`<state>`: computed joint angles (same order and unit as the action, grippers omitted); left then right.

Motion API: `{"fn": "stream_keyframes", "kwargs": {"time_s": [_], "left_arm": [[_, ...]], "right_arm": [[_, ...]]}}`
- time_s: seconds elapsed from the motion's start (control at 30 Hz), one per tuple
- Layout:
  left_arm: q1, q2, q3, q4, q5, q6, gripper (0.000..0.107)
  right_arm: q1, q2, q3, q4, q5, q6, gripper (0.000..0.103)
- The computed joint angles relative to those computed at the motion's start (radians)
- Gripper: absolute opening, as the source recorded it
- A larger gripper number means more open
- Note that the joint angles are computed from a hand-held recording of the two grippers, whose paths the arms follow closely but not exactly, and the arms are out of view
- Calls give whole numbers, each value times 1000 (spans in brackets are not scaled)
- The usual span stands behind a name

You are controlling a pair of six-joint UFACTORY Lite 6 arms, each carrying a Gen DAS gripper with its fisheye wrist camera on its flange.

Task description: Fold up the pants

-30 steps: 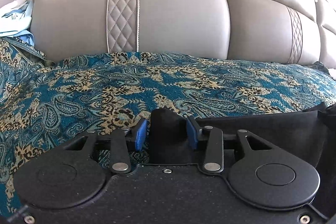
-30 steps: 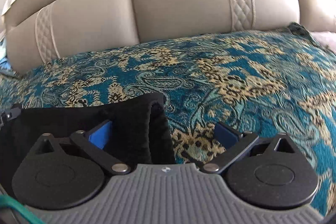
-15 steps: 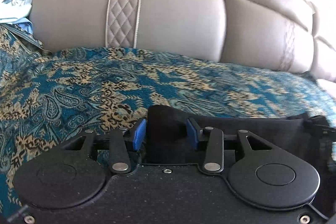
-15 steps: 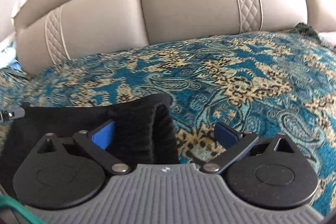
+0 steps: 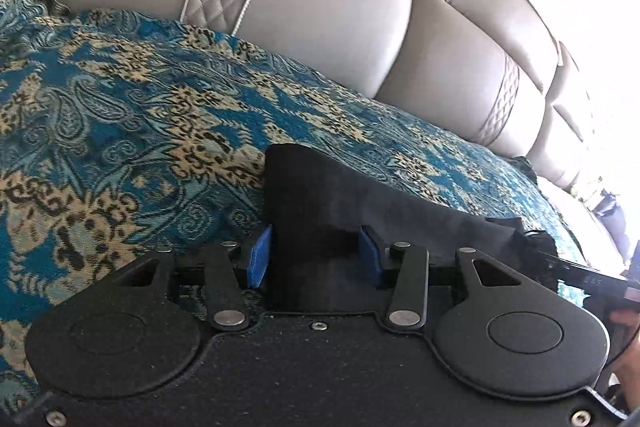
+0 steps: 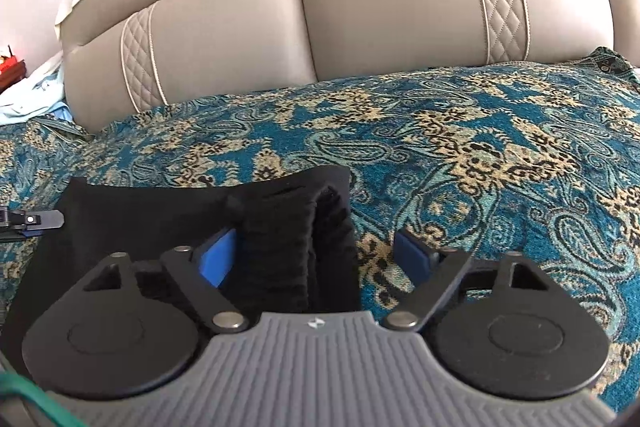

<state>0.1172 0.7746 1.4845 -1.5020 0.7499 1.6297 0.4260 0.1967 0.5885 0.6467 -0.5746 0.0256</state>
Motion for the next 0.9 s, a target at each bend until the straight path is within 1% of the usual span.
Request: {"fn": "stream_keyframes", "kwargs": {"time_s": [0.13, 0.23, 0.43, 0.53, 0.57, 0.6, 0.67, 0.7, 0.8, 0.83, 0.87, 0.9], "left_arm": [[-1, 36, 45, 10, 20, -11, 45], [1, 56, 60, -10, 35, -5, 46], [-25, 15, -23, -124, -15, 155, 44], [-33, 1, -44, -148, -31, 190, 43], [-32, 0, -47, -155, -31, 189, 42], [-33, -2, -53, -172, -36, 191, 32], [-55, -34, -115, -310, -96, 281, 16], [-70, -54, -150, -397, -121, 350, 13], [-138, -122, -246, -678, -201, 596, 9], [-155, -137, -257, -749, -222, 654, 9], [-162, -136, -248, -778, -239, 672, 8], [-162, -128, -226, -769, -258, 660, 8]], "right_arm": [[-2, 0, -5, -43, -8, 35, 74], [-7, 1, -10, -89, -14, 80, 67], [1, 11, -9, -98, -29, 98, 65], [4, 11, -12, -94, -37, 102, 63], [9, 12, -11, -82, -39, 94, 62], [16, 15, -7, -61, -41, 83, 60], [40, 28, 14, 27, -44, 31, 55], [55, 38, 31, 82, -46, -3, 50], [113, 84, 113, 272, -51, -151, 41], [124, 100, 144, 325, -49, -202, 40], [127, 115, 176, 353, -43, -232, 37], [123, 124, 195, 354, -34, -231, 35]]}}
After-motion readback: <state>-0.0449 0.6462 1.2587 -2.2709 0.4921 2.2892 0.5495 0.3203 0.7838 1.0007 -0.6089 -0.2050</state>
